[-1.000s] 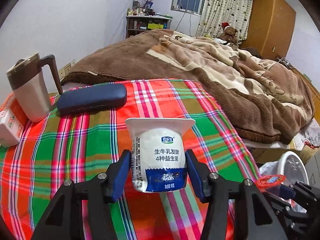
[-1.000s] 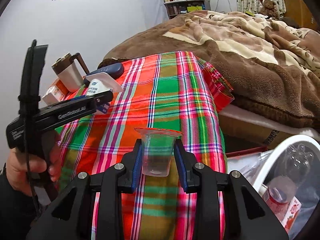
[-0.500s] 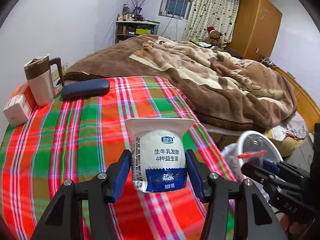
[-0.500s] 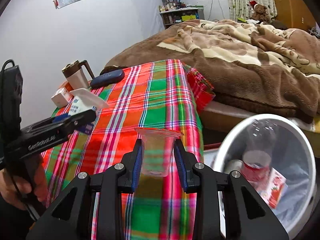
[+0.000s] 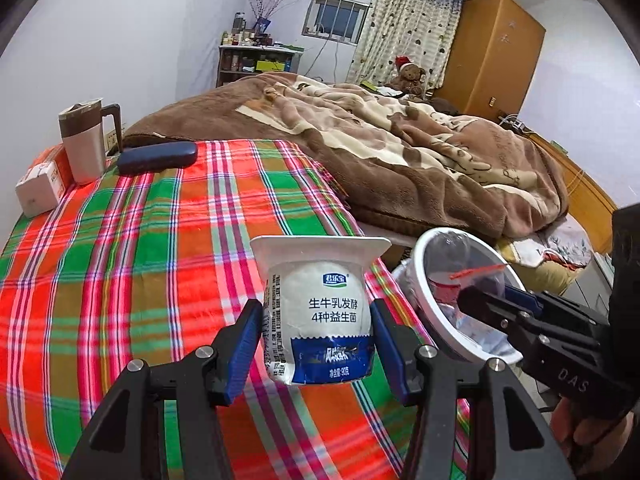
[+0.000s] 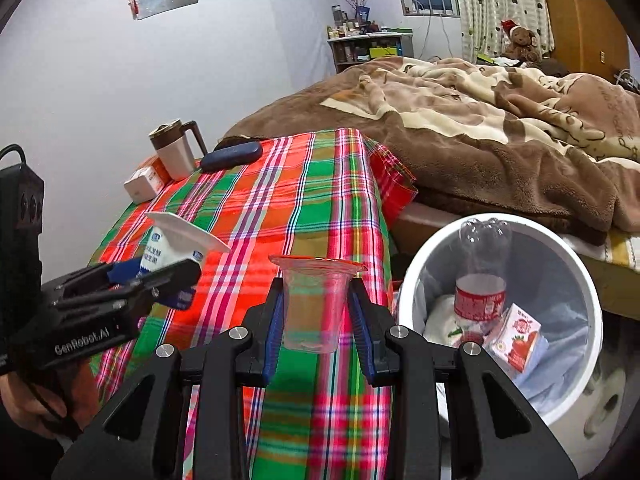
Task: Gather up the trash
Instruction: 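Carry the clear cup and yogurt cup over the white bin with both tools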
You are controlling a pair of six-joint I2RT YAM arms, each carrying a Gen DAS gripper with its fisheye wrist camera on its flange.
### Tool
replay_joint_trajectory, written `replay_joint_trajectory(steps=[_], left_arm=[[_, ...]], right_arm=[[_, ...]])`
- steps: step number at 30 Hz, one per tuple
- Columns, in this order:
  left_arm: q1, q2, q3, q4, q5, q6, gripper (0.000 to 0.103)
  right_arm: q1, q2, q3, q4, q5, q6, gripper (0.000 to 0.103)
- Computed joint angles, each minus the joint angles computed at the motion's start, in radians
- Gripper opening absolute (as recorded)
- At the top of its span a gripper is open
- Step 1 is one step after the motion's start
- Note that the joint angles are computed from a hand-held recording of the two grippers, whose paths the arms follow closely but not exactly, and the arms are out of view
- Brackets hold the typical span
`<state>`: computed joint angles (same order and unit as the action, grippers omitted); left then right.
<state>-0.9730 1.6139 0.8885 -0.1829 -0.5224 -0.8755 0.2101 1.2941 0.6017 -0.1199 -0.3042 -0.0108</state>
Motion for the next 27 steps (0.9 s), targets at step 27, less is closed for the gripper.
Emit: replay_joint_trajectory(steps=[27], left_arm=[[-0.090, 0.279, 0.294, 0.050, 0.074, 0.080, 0.055]], right_arm=[[-0.335, -0.037, -0.061, -0.053, -0.141, -0.115, 0.032]])
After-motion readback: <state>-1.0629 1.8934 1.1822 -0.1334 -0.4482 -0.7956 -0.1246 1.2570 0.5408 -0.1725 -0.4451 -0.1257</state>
